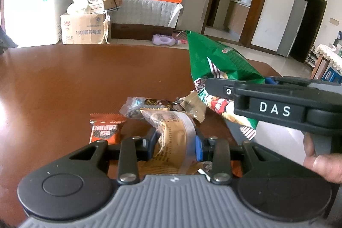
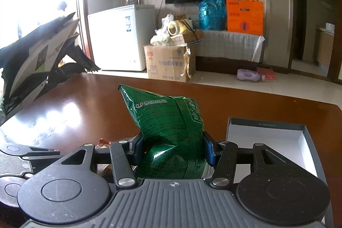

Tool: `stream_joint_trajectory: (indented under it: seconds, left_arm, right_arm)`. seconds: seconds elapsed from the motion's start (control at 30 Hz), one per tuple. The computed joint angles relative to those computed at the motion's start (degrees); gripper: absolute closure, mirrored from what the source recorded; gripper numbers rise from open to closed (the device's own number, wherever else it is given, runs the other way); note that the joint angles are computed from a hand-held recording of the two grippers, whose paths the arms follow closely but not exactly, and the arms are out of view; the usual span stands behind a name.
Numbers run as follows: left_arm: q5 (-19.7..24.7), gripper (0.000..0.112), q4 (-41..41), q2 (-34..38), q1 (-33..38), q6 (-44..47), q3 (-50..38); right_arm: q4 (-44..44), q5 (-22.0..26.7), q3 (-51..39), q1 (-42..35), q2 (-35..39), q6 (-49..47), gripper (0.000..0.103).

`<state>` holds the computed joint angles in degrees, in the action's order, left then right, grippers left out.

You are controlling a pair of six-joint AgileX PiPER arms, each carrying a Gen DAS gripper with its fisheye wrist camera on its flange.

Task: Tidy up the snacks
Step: 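Carry the green chip bag and bread roll with both tools over the box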

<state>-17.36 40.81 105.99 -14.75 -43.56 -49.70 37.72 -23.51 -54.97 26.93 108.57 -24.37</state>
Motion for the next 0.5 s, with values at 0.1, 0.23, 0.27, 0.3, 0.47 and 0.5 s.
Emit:
stream_joint_trajectory:
  seconds: [0.1,0.23,0.27,0.3,0.47,0.5]
  left_arm:
    - [0.19,0.080,-1.87,-0.23,-1.16,1.69,-0.20]
    - [0.34,0.080,-5.93,-0.81,-2.60,5.47,-0.19]
    - [0.40,0.080,-7.11,-0.97,-2.92,6.65,-0.13]
    - [0.55,0.080,-8.03,-1.12,-3.21,7.46,-0.12]
    - [0.58,0.080,-8.76,-1.53,-3.97,7.83,0.09]
    - [0.58,0.080,-8.80,-1.57,-4.25,7.76,0.10]
  right_arm:
    - [-0.13,-1.42,1.60,0.10,-0.95,1.27,0.049]
    - [-5.58,-2.35,3.92,-1.09,-2.71,8.09,0.049]
    - [-5.32,-2.99,4.56,-1.08,-3.14,8.00,0.049]
    - [-5.59,-2.99,4.68,-1.43,-3.35,8.10,0.049]
    - [-5.16,-2.78,5.45,-2.26,-4.25,7.99,0.049]
    - [-4.78,-2.75,5.61,-2.28,-4.43,7.62,0.049]
